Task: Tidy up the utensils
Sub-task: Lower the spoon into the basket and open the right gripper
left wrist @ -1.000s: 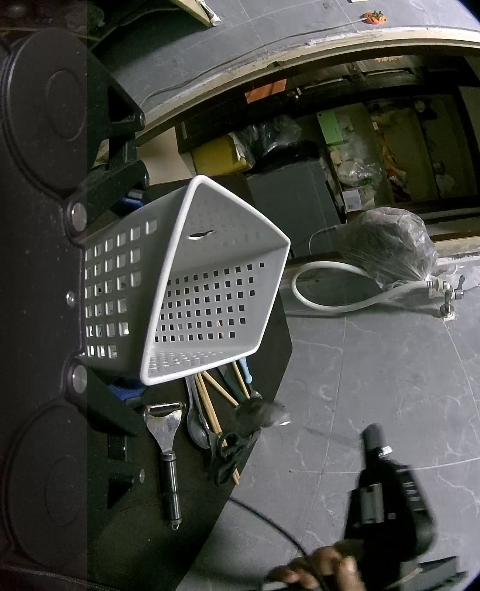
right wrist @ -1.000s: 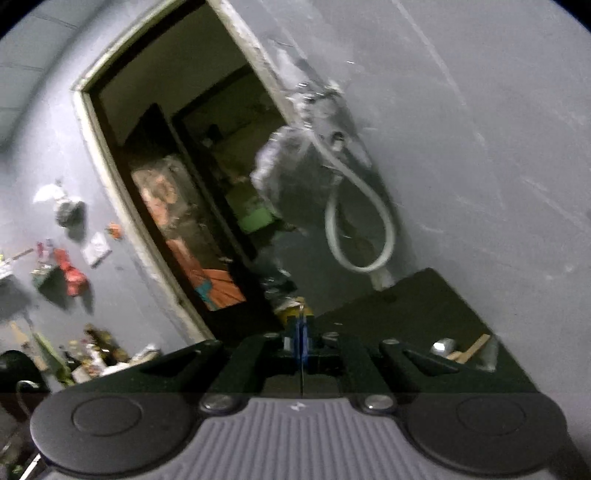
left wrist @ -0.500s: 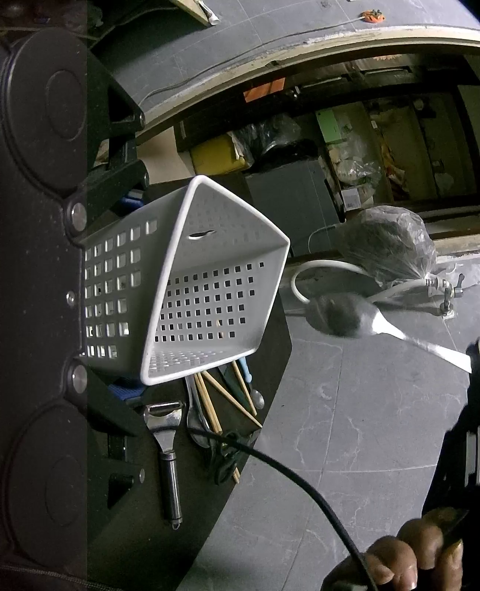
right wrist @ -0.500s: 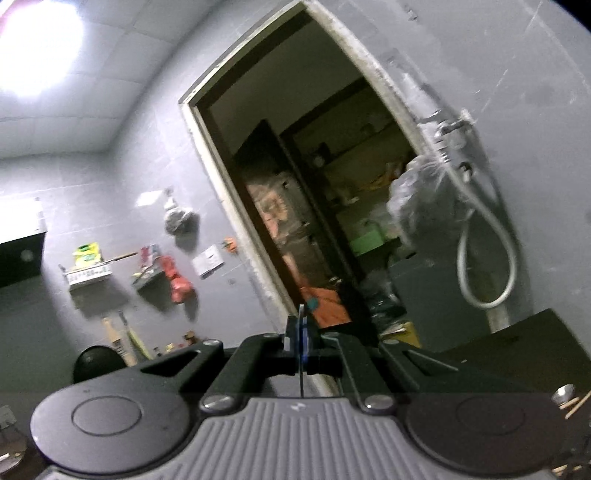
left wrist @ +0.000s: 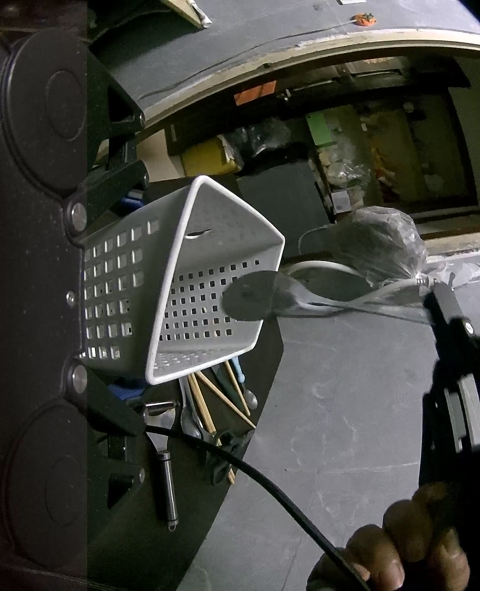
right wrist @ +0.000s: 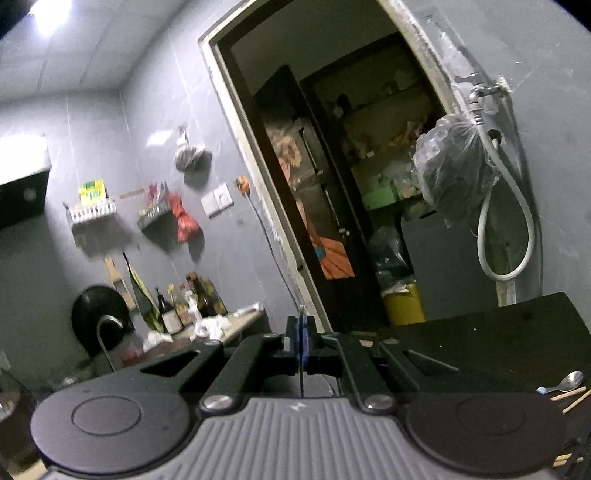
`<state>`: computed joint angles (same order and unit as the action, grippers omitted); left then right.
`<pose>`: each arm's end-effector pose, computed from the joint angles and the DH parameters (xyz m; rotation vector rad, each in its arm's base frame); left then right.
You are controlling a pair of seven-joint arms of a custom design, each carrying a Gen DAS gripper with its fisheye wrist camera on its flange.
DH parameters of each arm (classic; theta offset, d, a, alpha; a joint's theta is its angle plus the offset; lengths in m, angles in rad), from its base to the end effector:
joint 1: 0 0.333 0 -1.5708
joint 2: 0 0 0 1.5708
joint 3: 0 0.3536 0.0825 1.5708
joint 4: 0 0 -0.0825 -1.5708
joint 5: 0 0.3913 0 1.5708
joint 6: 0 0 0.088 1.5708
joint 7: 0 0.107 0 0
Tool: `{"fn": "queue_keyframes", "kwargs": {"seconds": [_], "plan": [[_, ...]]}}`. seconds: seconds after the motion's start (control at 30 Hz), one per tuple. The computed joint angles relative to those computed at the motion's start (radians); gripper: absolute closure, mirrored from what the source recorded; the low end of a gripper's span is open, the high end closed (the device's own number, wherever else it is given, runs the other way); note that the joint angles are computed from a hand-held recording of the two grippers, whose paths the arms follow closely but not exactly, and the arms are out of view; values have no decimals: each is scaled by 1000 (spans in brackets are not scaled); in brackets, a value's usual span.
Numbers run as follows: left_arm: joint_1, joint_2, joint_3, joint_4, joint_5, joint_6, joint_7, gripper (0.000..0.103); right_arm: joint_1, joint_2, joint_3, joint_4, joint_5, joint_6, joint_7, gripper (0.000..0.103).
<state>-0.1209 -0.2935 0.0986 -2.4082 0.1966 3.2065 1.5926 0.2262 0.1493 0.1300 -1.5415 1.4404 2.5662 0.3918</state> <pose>0.4886 -0.0241 0.5904 -1.3471 1.7076 -0.8729 0.6351 0.2114 0.6915 -1.5234 0.8299 -0.1991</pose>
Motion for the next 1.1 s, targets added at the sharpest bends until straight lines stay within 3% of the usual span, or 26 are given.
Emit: {"fn": "queue_keyframes", "kwargs": {"seconds": [0.13, 0.27, 0.53, 0.77, 0.9, 1.1], "plan": [[-28, 7, 29, -7, 1, 31, 12, 22, 24, -11, 5, -21, -80, 41, 17, 101], [-100, 10, 98, -6, -2, 42, 37, 22, 46, -28, 10, -57, -127, 89, 25, 101], [-223, 5, 217, -12, -20, 56, 89, 22, 83, -41, 21, -120, -106, 242, -5, 100], [-313, -3, 302, -7, -45, 46, 139, 22, 101, -45, 26, -139, -110, 276, -39, 100], [-351, -7, 334, -3, -74, 37, 172, 22, 107, -45, 32, -144, -97, 299, -81, 100], [-359, -3, 334, 3, -113, 32, 211, 23, 118, -54, 37, -164, -99, 297, -151, 99]]}}
